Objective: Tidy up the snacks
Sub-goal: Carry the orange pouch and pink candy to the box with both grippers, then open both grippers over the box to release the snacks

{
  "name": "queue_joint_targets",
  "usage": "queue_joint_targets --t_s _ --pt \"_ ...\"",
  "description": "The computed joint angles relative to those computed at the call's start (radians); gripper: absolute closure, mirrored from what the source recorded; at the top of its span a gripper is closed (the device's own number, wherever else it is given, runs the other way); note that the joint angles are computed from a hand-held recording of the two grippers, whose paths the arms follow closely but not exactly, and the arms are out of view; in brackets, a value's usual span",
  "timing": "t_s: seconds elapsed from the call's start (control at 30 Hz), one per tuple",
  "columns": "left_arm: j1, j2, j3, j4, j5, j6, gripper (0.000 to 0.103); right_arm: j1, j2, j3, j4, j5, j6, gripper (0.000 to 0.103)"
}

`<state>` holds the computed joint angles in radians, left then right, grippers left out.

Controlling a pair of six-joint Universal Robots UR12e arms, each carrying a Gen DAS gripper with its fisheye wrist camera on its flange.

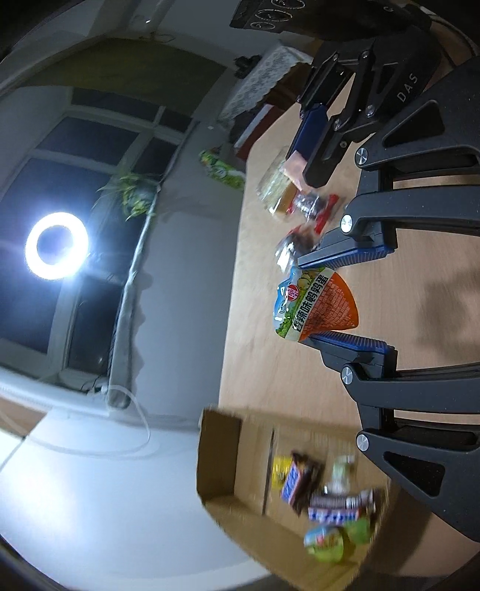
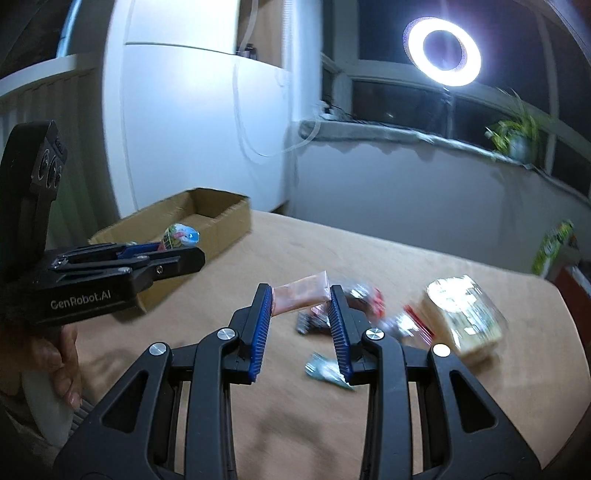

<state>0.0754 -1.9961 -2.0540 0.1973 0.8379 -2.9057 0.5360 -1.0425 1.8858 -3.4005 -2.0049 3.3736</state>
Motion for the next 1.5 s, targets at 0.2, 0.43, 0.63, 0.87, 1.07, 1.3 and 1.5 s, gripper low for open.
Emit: queue_joint_targets --t_s 0.2,0.43,0.63,0.87,1.07,1.3,1.5 --pt "0.047 -0.001 -0.007 0.063 -0.005 -0.063 0.072 0.019 0.044 -0.100 0.028 0.044 -0.078 0.070" --pt "0.095 -0.015 0.002 0.112 0.020 -0.139 0.072 0.036 0.107 -0.219 0.060 0.114 -0.147 0.071" --pt "0.128 -0.043 0.029 0.110 0.042 -0.188 0.072 0.041 0.171 -0.323 0.109 0.181 -0.183 0.071" --pt "0.144 -0.074 0.061 0.047 0.056 -0.196 0.069 0.034 0.235 -0.415 0.175 0.228 -0.182 0.070" --pt "0.156 -0.088 0.070 0.046 0.055 -0.237 0.054 0.026 0.249 -0.419 0.213 0.237 -0.150 0.048" --pt "0.151 -0.073 0.055 0.069 0.071 -0.243 0.040 0.028 0.237 -0.391 0.183 0.228 -0.143 0.038" --pt "0.153 -0.060 0.043 0.069 0.081 -0.242 0.033 0.040 0.222 -0.352 0.149 0.228 -0.137 0.030"
